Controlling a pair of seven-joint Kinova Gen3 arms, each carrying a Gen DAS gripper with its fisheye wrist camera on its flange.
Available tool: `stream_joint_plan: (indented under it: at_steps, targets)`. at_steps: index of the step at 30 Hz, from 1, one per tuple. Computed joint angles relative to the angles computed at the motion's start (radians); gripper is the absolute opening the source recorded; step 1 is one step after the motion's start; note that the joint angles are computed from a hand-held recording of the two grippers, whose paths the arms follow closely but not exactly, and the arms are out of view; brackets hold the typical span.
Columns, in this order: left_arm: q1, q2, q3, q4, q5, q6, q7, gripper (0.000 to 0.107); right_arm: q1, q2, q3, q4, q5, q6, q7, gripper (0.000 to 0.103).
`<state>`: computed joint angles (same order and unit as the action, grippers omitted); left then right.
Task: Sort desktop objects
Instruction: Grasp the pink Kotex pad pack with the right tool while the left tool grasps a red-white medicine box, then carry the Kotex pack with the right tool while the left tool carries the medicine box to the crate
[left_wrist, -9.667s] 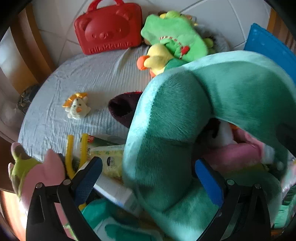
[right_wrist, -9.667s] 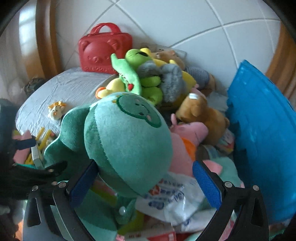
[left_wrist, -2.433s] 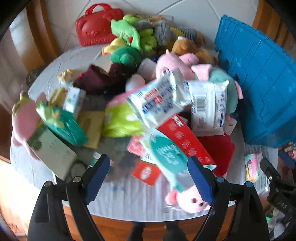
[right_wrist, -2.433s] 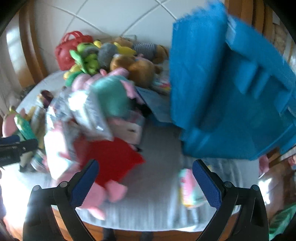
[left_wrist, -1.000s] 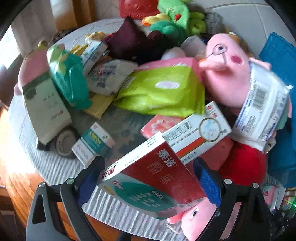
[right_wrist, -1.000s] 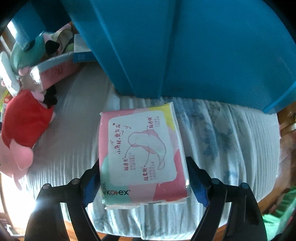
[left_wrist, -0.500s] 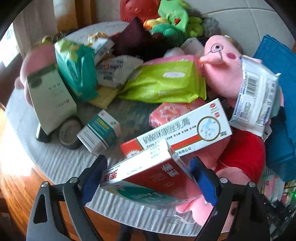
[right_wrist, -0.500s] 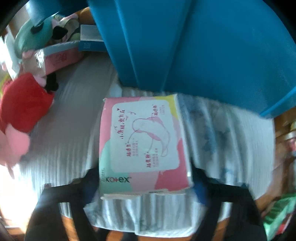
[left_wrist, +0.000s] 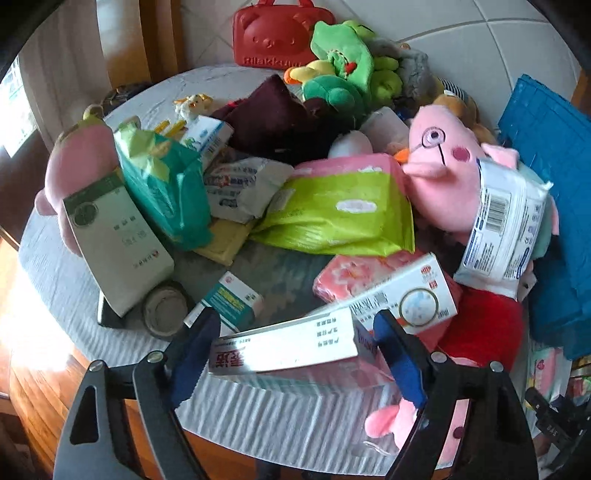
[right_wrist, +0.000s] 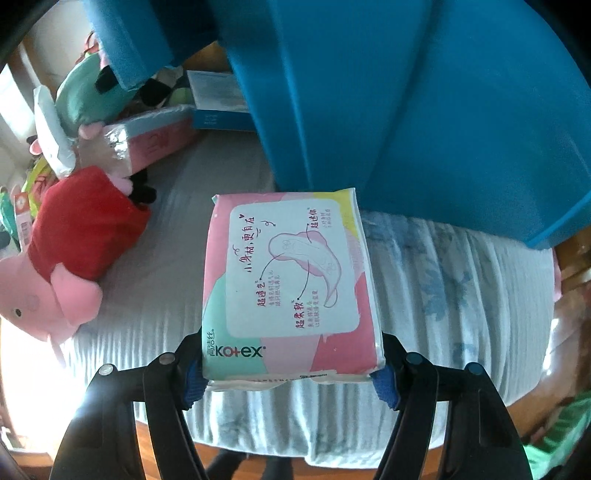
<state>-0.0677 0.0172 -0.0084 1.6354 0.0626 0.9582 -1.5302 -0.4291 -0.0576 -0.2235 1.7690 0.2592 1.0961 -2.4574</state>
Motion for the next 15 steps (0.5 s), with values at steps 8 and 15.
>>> stream_joint_plan:
  at_steps: [8,15]
  targets:
    - [-0.016,-0.01,-0.014,-0.001,-0.005,0.006,-0.036,0.083,-0.03,0.009,-0.022,-0.052,0.024,0.053,-0.036,0.071]
    - [-0.035,-0.053,-0.024,-0.027,0.03,0.017,-0.096,0.083,-0.078,0.017,-0.05,-0.139,0.062,0.11,-0.05,0.071]
